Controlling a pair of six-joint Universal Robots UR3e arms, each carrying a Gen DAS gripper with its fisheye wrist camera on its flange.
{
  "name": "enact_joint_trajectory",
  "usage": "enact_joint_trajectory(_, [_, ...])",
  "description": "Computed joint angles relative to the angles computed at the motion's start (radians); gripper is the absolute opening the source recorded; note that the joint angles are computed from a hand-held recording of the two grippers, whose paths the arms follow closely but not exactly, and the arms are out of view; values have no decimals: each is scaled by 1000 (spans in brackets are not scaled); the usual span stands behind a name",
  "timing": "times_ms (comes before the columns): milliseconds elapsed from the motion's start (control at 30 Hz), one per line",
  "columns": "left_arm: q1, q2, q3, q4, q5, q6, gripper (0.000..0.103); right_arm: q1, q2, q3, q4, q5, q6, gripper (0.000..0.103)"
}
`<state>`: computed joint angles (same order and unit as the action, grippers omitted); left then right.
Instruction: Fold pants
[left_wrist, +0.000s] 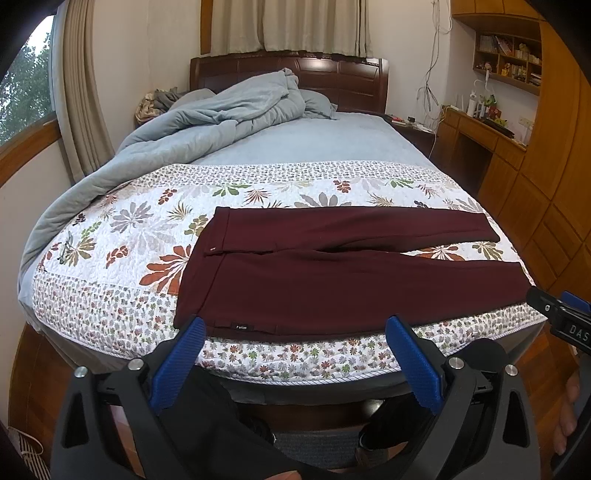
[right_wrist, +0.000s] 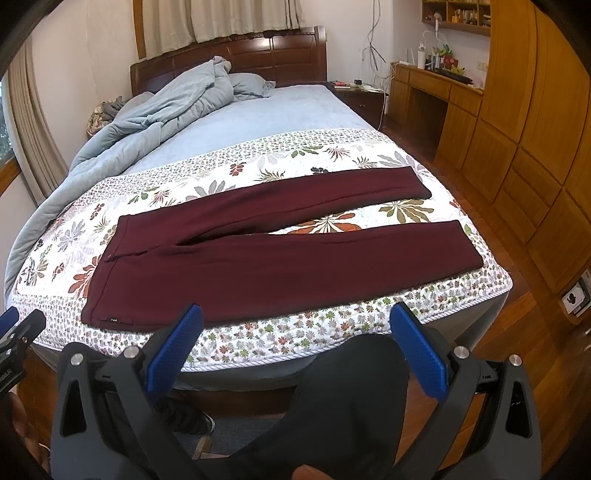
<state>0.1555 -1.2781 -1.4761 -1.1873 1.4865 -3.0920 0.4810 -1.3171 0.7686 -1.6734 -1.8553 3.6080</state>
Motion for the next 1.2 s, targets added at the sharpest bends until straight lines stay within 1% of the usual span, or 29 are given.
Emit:
enact_joint_trajectory(867, [-23,-28,68,-37,18,-17,99,-1,11,-33,22,-1,-2,101])
enact_joint_trajectory(1200, [-12,-22,53,-32,4,-5,99,-1,20,-27,18,5,1,101])
